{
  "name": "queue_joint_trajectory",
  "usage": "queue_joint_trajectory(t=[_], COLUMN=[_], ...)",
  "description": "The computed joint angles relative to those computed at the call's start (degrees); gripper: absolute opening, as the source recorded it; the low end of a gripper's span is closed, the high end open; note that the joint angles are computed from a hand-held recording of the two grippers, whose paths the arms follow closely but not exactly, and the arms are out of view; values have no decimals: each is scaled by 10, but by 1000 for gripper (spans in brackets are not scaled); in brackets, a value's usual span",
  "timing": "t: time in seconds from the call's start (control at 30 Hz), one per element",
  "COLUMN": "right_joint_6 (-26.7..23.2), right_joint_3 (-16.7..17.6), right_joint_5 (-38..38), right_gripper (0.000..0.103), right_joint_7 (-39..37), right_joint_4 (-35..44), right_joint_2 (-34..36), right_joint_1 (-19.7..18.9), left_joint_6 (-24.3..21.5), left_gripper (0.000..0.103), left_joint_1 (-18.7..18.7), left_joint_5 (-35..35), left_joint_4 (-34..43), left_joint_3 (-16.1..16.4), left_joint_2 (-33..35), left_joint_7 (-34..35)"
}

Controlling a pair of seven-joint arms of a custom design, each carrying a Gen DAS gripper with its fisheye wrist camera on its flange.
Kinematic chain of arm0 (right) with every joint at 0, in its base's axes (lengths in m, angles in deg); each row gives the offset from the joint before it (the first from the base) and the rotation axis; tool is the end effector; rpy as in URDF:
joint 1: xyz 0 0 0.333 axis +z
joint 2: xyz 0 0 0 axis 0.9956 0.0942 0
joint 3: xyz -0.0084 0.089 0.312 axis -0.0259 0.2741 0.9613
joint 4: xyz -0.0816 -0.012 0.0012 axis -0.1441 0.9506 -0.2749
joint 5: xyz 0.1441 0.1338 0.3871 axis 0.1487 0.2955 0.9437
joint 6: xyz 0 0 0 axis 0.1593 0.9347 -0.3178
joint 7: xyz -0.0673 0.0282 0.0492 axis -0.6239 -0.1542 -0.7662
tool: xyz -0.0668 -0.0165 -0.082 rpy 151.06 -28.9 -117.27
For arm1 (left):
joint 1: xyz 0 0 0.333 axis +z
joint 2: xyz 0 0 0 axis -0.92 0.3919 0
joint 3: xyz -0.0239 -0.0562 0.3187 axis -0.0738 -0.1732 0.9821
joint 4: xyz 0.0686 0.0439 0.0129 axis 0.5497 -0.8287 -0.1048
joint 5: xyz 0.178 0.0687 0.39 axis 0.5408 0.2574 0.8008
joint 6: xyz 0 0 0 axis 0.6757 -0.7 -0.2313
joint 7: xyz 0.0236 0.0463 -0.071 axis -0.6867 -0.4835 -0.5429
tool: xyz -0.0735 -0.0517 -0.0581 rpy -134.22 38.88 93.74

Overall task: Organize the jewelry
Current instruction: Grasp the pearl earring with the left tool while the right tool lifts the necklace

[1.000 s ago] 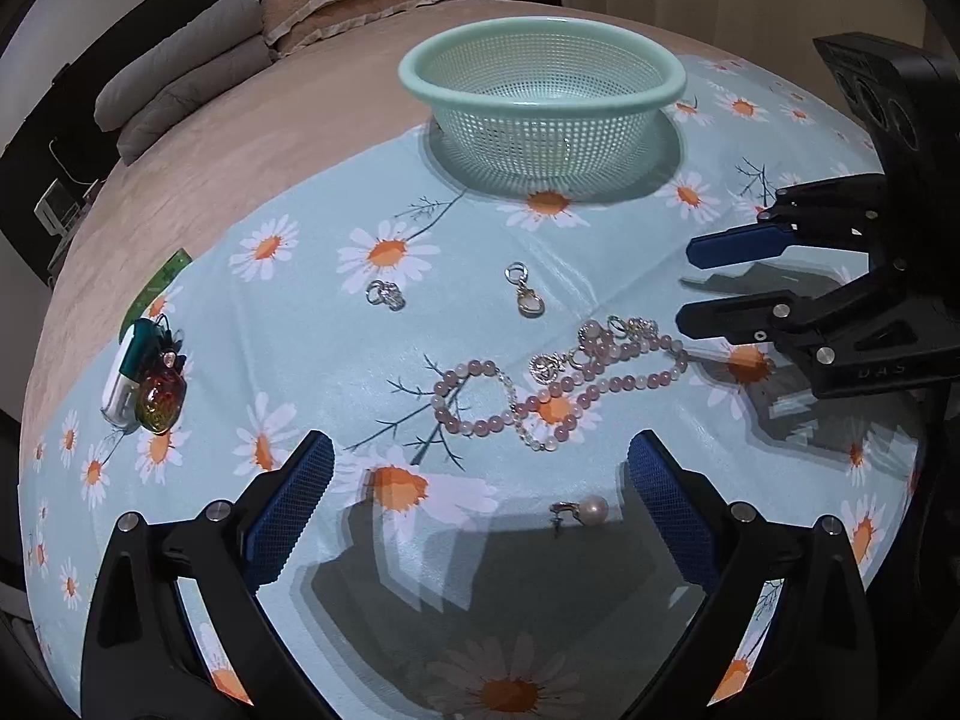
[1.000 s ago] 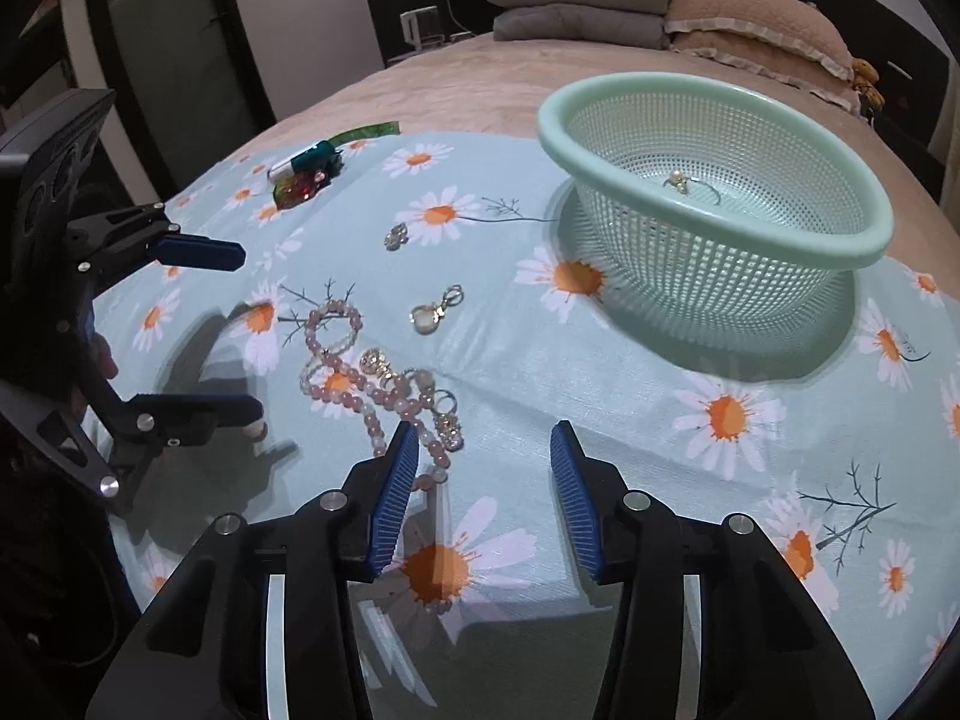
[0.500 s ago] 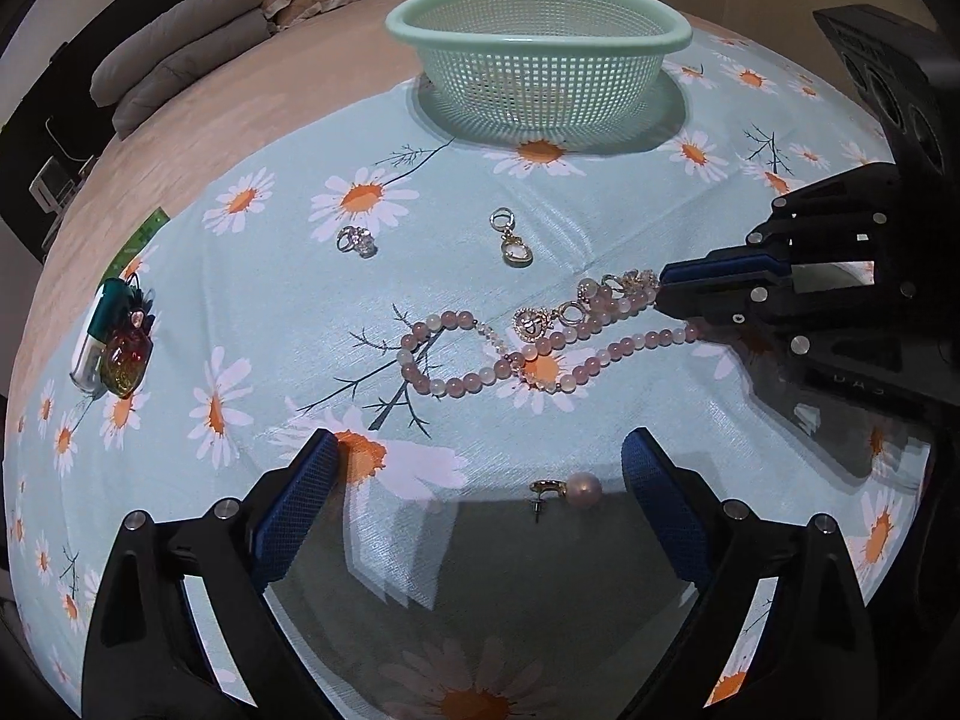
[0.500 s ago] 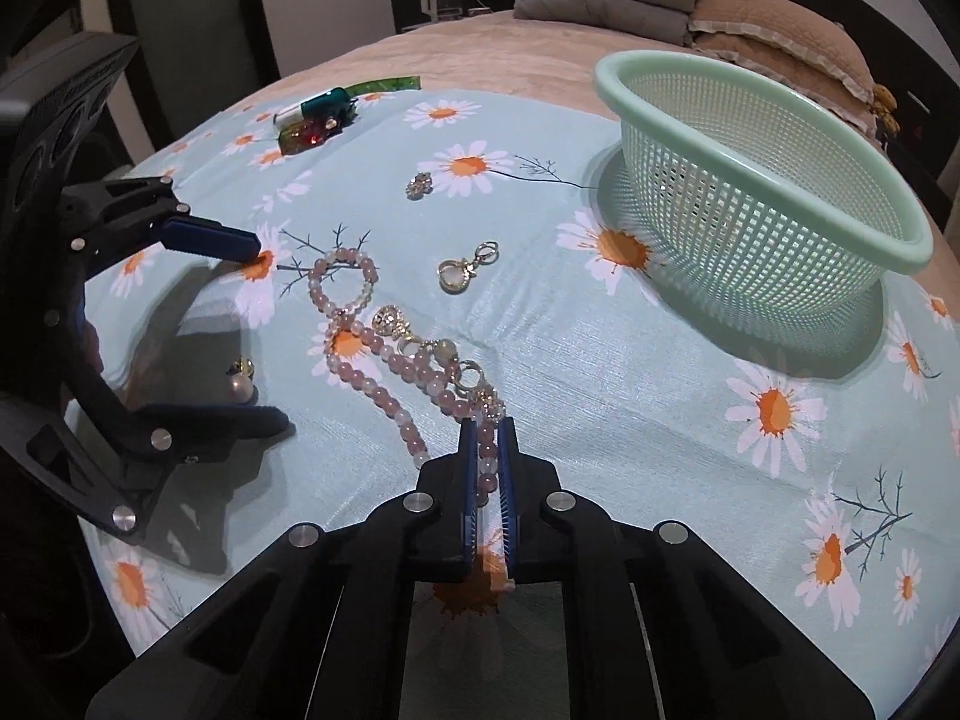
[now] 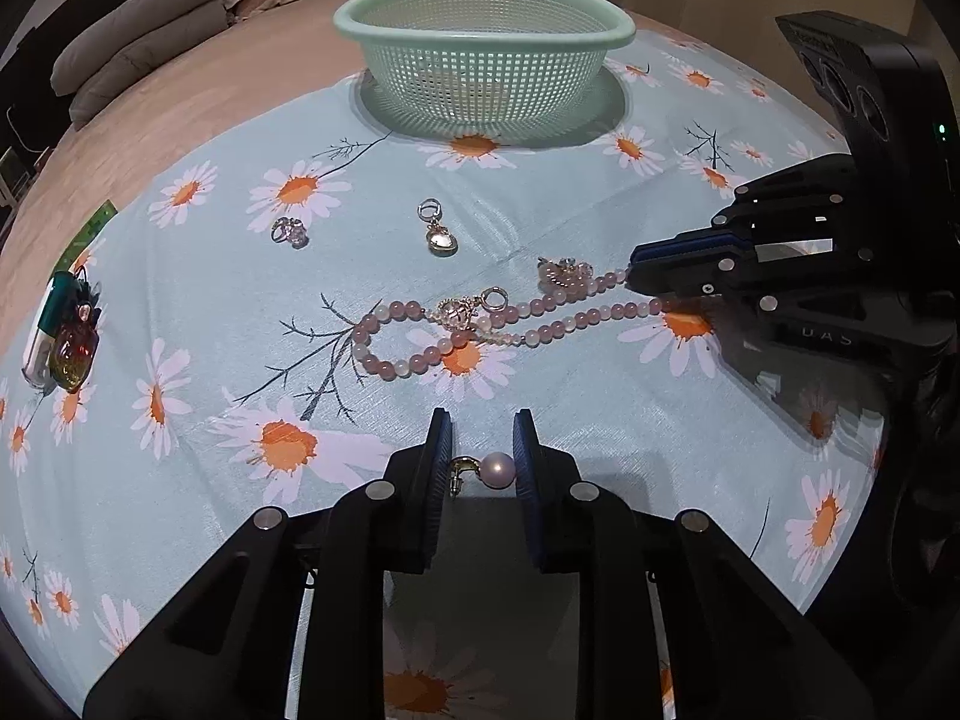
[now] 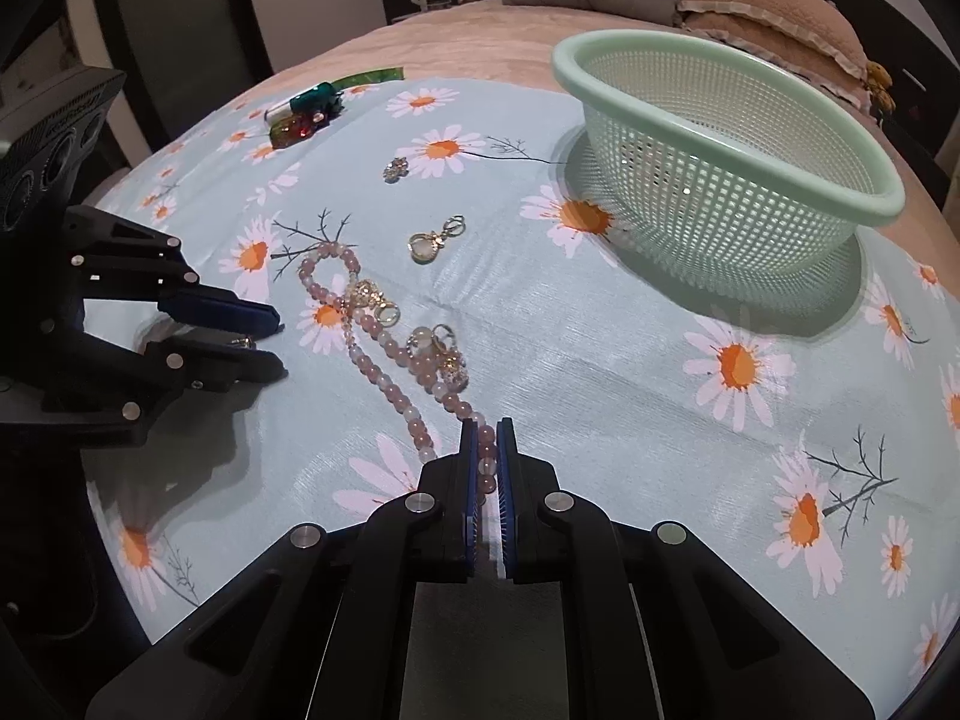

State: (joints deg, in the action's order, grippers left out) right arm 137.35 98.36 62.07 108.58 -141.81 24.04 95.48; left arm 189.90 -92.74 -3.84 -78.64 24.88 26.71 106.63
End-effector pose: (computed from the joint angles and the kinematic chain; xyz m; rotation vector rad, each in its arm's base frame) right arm 0.5534 0.1788 0.3067 -2.2707 1.2406 -0.2762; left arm 0.5161 -0.3677 0.2997 -1.3591 2.5012 -0.6557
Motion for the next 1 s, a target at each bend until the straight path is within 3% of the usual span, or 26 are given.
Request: queue_joint_trajectory(t=[0.43, 0.57, 0.77, 1.0], right_joint_6=[31, 40, 28, 51], right_joint_3=[-47, -53, -78, -118], right_joint_5=[-9, 51, 196, 203], right_gripper=[6, 6, 6, 6], right_joint_7=[91, 64, -61, -97], right_joint_4=[-40, -45, -50, -75], right_joint_2=[-30, -44, -85, -151], right_joint_1=[-31, -47, -34, 19], left_joint_6=[1, -2, -10, -3], left_gripper=[22, 22, 22, 22], left_joint_1=[37, 29, 39, 46], left_joint_5=[-73, -59, -44, 5], left_joint_4=[-27, -35, -47, -70], left_joint_3=[-26, -11, -9, -2], left_joint_2=[-21, -31, -47, -87], left_joint_7=[40, 18, 2, -50])
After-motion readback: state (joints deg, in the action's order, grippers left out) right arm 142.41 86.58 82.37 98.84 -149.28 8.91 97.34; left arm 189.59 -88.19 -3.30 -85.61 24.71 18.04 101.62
